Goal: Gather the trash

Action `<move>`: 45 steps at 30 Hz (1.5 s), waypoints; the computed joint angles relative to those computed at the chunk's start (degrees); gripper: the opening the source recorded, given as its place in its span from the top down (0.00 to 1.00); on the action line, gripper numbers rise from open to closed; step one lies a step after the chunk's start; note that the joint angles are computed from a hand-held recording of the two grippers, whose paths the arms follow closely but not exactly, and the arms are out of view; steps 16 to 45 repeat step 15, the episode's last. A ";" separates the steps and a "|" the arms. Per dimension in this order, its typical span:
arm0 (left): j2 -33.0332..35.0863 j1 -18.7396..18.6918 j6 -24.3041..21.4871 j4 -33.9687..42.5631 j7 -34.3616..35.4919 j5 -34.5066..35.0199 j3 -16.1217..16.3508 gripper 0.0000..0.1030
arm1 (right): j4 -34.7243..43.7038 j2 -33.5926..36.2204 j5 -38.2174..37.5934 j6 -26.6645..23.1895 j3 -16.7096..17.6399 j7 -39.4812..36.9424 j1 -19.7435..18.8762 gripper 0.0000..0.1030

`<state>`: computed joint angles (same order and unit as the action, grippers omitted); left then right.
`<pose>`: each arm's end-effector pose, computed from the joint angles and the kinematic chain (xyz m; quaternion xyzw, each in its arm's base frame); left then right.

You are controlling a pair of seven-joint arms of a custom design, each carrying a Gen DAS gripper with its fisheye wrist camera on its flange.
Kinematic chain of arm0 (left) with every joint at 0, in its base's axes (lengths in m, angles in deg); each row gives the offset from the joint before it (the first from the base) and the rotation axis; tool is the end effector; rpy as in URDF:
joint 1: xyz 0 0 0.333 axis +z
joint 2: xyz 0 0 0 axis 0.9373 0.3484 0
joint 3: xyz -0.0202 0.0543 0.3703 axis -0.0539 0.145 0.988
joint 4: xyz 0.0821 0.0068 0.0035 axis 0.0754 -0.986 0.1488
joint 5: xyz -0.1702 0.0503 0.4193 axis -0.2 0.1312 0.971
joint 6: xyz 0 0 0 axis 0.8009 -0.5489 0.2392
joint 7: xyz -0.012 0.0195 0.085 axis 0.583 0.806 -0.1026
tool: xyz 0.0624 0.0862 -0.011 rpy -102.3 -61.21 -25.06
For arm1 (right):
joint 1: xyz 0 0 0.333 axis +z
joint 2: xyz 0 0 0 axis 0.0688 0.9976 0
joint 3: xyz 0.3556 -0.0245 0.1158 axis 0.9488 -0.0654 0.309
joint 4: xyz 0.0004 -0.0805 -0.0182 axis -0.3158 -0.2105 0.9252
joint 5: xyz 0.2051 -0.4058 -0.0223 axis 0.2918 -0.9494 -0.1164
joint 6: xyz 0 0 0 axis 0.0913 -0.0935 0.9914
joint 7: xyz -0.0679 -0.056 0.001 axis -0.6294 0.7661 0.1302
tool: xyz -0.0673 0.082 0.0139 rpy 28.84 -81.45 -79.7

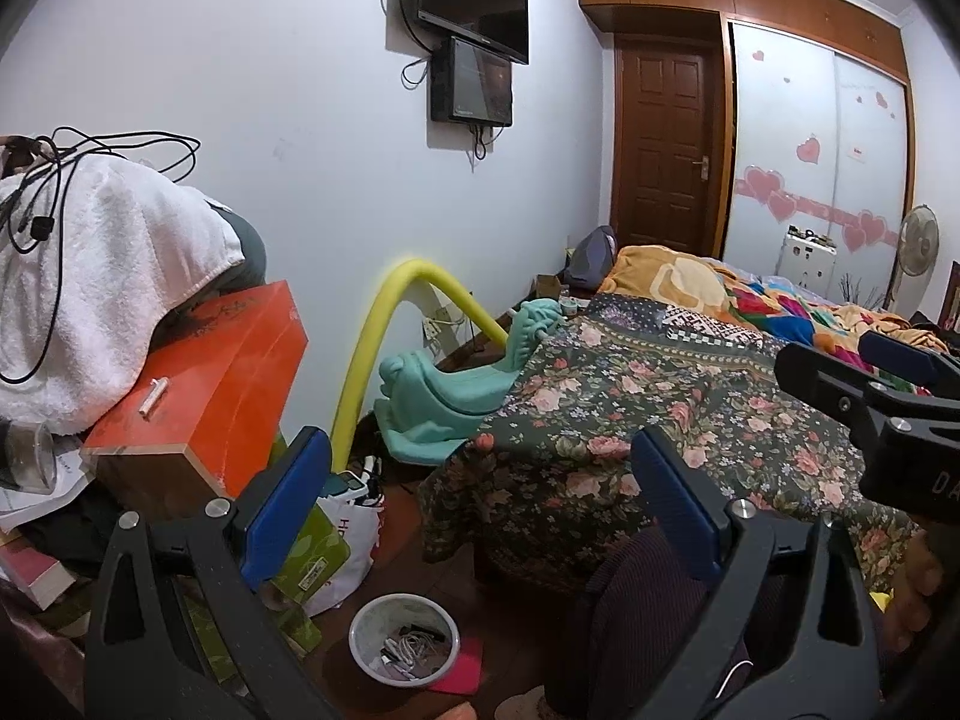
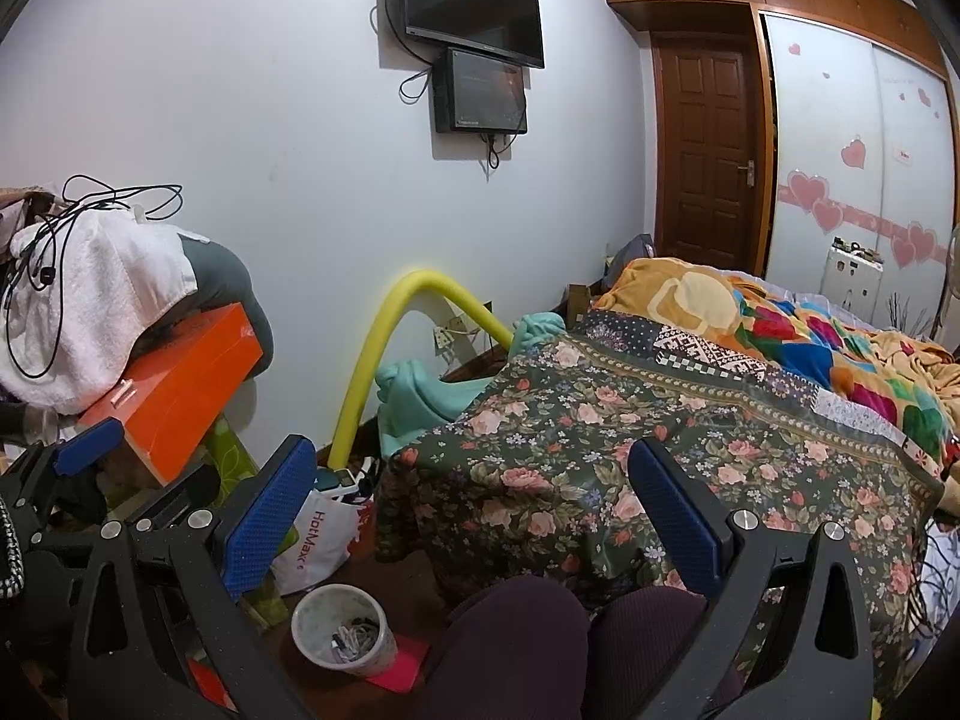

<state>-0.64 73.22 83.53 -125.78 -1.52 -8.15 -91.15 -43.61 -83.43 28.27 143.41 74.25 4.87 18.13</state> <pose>0.5762 -0.1937 0.6575 -0.5930 0.6120 -0.3776 0.3624 0.5855 0.1164 0.7090 -0.6532 0.5615 -0.2999 0.4100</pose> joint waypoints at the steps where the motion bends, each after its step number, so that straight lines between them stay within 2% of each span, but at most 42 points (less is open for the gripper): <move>1: 0.02 0.00 -0.04 0.01 -0.01 0.06 -0.01 0.02 | -0.04 0.00 0.20 0.03 -0.11 -0.28 0.11 0.00; 15: 0.28 -0.23 -0.69 0.67 -0.80 1.74 -0.29 0.02 | -0.05 0.05 2.47 -0.08 -0.95 -2.51 0.63 0.00; 45: 0.28 -0.23 -0.69 0.67 -0.80 1.74 -0.29 0.02 | -0.05 0.05 2.47 -0.08 -0.95 -2.51 0.63 0.00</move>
